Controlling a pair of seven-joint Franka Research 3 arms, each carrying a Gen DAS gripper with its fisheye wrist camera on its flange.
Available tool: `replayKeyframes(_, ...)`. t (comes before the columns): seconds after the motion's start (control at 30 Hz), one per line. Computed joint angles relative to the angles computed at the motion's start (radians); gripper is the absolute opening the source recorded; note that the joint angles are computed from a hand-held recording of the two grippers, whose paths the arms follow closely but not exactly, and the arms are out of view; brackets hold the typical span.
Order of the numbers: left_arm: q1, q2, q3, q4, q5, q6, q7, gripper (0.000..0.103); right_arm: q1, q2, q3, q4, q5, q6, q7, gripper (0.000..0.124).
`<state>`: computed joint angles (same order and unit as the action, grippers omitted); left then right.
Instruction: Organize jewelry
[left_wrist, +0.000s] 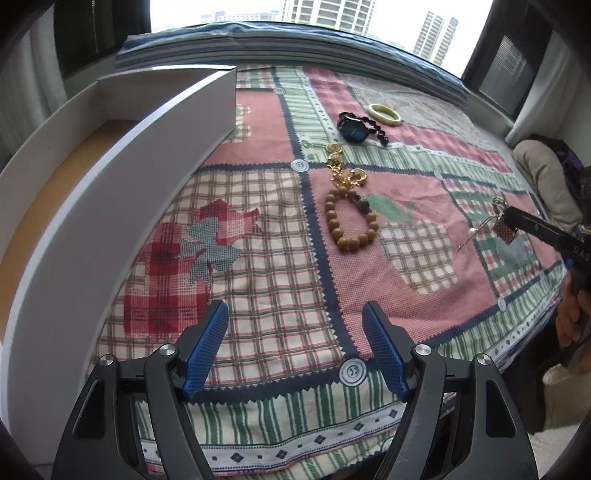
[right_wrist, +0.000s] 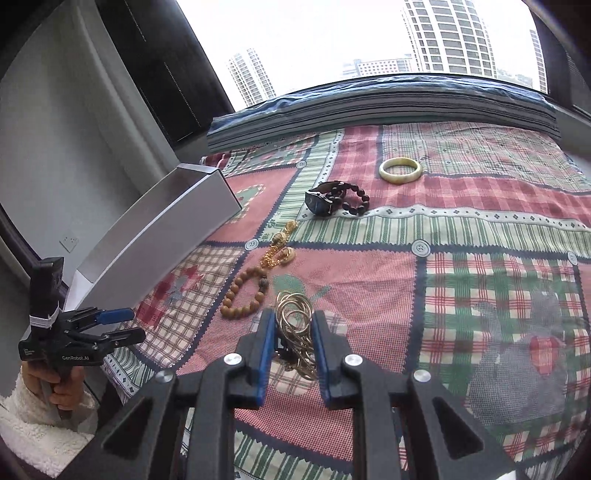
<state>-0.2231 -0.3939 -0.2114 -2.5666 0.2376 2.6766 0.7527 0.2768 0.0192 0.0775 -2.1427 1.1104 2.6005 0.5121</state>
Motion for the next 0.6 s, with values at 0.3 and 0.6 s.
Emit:
replayKeyframes(0.3, -0.023, 0.106, 0.013, 0.127, -0.013, -0.001, 0.122, 0.077, -0.002, -0.053, -0.014, -0.069, -0.005, 0.046, 0.036, 0.021)
replayKeyframes(0.6, -0.038, 0.283, 0.027, 0.292, -0.125, 0.014, 0.330, 0.073, 0.003, -0.071, -0.029, -0.098, 0.030, 0.037, 0.030, 0.021)
